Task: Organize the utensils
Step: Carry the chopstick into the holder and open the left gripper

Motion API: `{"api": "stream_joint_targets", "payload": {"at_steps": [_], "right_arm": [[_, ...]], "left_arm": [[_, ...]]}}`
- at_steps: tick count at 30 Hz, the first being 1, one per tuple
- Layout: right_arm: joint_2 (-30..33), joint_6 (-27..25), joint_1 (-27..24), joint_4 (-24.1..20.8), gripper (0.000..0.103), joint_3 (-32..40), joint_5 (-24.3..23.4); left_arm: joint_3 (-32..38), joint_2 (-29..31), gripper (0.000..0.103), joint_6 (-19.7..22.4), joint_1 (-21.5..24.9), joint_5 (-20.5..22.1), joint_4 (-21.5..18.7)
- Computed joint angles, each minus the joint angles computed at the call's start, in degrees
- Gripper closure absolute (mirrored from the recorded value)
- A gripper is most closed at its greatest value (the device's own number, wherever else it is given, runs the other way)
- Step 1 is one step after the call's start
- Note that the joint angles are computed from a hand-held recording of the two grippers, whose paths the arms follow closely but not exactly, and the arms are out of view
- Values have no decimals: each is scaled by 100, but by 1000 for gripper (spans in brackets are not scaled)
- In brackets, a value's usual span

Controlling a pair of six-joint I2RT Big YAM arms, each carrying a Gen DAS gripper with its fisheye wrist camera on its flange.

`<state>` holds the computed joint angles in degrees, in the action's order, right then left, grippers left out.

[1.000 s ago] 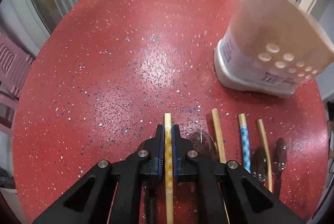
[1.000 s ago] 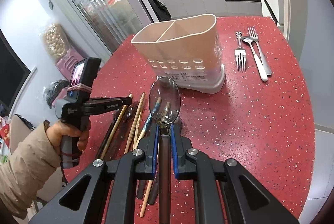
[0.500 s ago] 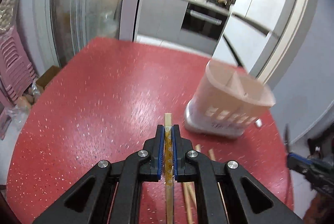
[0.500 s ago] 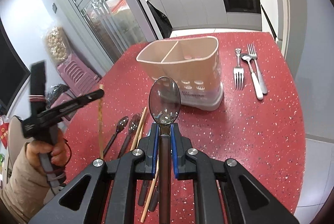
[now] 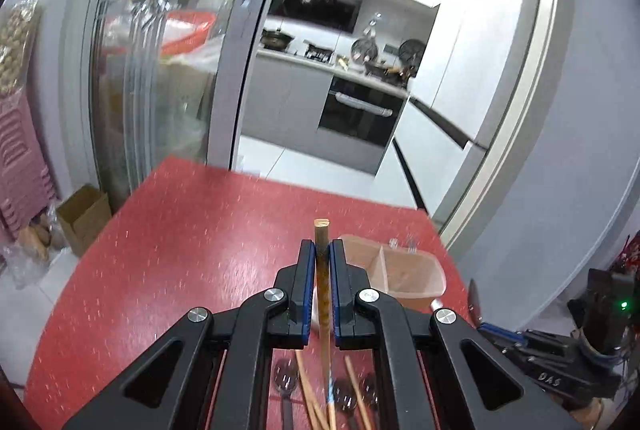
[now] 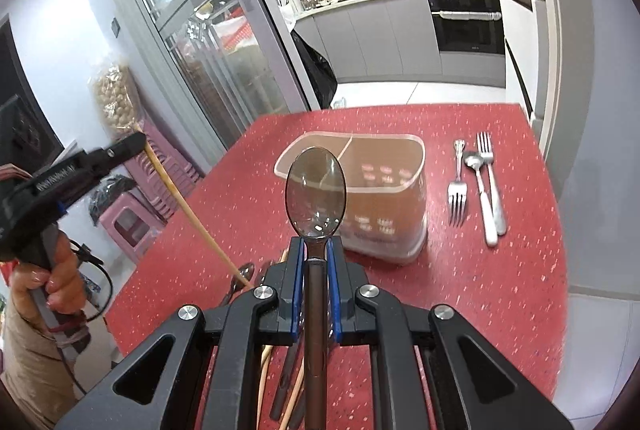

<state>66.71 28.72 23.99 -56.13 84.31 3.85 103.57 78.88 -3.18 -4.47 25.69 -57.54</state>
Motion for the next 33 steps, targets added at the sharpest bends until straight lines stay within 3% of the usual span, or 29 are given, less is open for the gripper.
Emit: {"api": "stream_joint_targets", "payload": {"at_steps": [14,22,26,33], "right_arm": [[642,-389,-613,10,90,971,-270],[1213,-557,-906,349,90,1461,-323],[1471,-671,-963,637,90,1584,-227],[1788,-749,-1042,1398,90,1439,-136]], "left_arm": [[2317,1189,71,35,-484,-412,-386],[3424,1982,71,-55,-699,-666,-527],[3619,2218,71,-54,-791,-780,-553],[3192,2250,71,-50,-919,-961,-425]]}}
